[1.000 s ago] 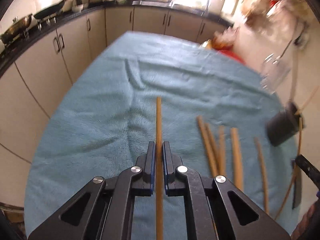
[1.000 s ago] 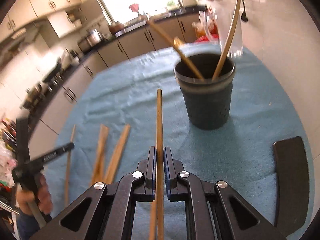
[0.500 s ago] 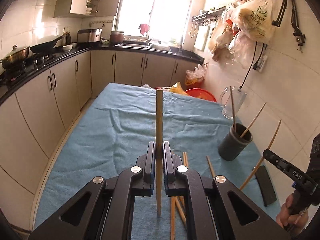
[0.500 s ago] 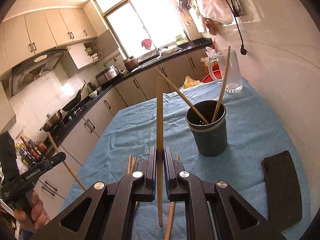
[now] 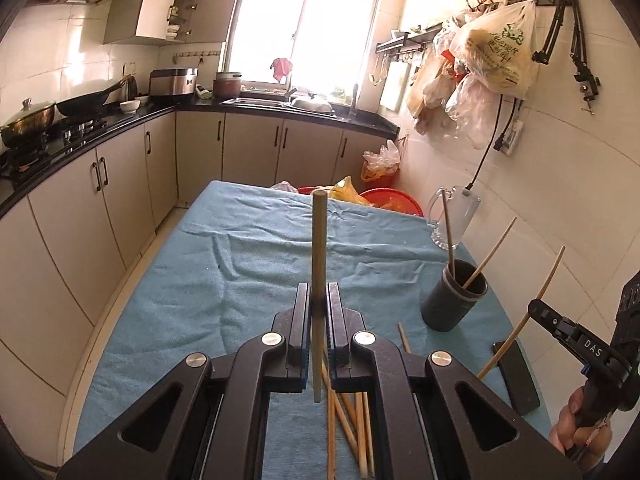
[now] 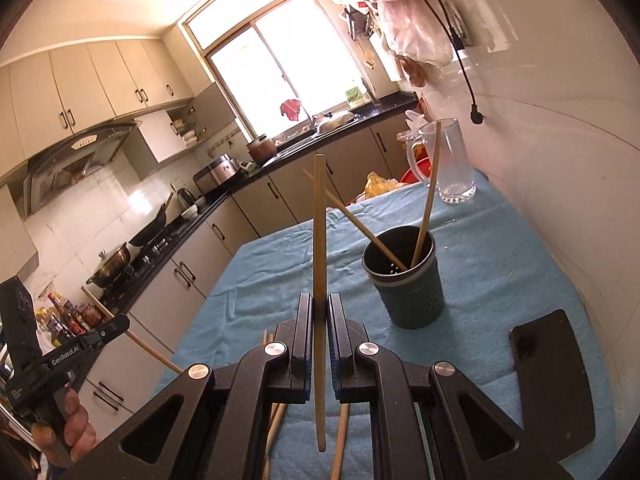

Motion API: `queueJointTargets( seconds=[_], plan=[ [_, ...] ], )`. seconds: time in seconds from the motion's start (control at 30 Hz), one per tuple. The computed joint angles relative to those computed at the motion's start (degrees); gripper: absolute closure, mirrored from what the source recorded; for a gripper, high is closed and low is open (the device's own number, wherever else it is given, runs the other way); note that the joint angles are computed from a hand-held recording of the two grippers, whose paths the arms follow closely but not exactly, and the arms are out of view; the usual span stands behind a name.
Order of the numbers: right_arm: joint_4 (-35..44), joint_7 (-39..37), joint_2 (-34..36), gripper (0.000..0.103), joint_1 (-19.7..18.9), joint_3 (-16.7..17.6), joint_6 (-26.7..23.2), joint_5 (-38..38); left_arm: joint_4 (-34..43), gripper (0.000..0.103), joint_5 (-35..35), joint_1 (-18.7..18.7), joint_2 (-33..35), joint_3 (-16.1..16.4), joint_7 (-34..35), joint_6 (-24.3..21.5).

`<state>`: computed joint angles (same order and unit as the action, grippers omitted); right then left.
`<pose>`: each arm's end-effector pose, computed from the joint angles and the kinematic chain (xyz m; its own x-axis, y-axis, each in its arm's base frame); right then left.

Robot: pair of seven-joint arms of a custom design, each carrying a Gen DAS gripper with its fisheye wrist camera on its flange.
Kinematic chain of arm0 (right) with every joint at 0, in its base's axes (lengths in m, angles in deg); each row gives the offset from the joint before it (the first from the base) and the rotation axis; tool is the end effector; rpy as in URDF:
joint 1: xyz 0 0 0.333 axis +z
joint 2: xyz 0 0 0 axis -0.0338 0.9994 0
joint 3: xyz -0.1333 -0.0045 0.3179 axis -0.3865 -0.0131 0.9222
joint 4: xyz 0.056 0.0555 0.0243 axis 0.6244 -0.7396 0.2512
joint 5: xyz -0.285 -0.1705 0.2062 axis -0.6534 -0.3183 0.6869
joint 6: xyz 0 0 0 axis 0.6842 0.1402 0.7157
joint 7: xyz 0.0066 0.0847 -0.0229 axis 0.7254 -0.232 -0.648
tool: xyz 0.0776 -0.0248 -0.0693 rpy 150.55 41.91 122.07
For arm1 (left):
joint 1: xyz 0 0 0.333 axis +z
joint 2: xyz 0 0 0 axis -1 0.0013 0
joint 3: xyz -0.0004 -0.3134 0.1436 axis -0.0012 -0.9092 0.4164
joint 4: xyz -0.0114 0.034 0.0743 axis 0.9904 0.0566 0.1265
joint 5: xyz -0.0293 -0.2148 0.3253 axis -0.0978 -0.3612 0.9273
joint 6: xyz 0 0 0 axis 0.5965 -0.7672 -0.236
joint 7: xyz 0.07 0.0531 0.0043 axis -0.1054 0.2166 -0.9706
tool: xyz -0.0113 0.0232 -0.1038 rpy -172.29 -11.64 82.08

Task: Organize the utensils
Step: 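Lift the chopstick upright and carry it over the black holder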

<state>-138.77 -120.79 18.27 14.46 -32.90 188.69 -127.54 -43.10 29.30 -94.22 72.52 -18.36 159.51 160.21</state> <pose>0.5112 0.2691 0.6227 -0.2162 -0.8573 -0.4671 -0.3511 0.5147 -0.7822 0.6325 -0.1494 0.7171 -0.4517 -0.8707 0.1947 -0.5699 0.1137 -0.8138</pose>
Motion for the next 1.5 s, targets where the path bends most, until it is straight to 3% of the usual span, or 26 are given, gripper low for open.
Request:
queueJointTargets(
  seconds=[0.8,1.23,1.5],
  plan=[
    [-6.1,11.6,-6.8,0.095,-4.8,1.3,2.6,-5.8,6.6,0.097,-2.6,-1.4,1.6,-1.4,2.1,-6.9],
    [-6.3,13.8,-9.3,0.095,-8.1,1.5,3.3,-7.7,18.0,0.097,-0.1,-3.8,7.4,-3.2,-0.4,-11.7],
    [-3.3,13.3,-9.4,0.095,-9.7,1.3,2.0,-8.8,31.8,0.097,3.8,-6.8,14.9,-4.6,-4.0,-14.7]
  ],
)
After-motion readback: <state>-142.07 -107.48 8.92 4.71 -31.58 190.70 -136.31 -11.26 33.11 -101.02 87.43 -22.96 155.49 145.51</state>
